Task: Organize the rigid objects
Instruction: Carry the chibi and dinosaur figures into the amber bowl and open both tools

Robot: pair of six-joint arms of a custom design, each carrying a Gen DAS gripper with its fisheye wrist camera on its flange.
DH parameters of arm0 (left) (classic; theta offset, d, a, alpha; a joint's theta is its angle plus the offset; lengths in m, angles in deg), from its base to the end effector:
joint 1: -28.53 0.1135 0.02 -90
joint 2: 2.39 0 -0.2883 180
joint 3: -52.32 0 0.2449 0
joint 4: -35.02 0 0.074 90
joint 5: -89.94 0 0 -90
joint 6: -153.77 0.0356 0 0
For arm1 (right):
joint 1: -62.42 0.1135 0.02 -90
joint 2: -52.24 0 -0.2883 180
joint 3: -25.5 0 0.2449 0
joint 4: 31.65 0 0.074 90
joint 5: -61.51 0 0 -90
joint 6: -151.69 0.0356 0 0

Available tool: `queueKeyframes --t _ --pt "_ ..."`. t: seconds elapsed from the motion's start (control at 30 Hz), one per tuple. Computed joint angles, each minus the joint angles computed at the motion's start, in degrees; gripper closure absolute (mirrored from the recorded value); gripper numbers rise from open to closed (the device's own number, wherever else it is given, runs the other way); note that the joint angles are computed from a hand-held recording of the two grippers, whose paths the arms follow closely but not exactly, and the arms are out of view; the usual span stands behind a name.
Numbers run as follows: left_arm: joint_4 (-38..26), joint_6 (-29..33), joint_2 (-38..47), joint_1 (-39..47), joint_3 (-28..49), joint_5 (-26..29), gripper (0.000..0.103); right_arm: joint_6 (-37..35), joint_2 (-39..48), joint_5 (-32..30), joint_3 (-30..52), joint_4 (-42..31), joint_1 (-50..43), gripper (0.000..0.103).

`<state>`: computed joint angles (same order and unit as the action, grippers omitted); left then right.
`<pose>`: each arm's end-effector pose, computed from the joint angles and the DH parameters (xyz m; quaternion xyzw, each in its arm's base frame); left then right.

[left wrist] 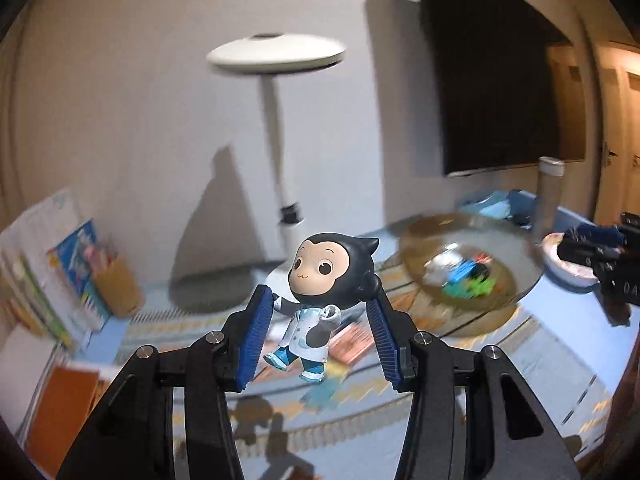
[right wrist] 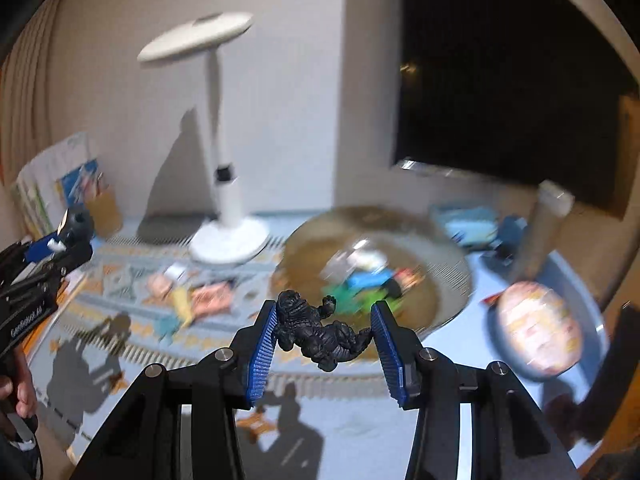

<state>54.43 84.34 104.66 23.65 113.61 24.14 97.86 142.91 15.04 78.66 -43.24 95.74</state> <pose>0.3682 -0.0461 0.1664 0.2908 0.7860 -0.1061 0.5351 0.2499 0.1350 0.1772 0.1512 0.8667 -0.1006 0.4646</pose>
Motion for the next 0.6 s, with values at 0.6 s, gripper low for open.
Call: queueKeyframes --t 0.6 --pt "-8.3 -2.2 11.4 -19.6 15.0 -7.2 0.057 -9.0 -6.0 -6.6 -8.2 6.1 -16.7 0.057"
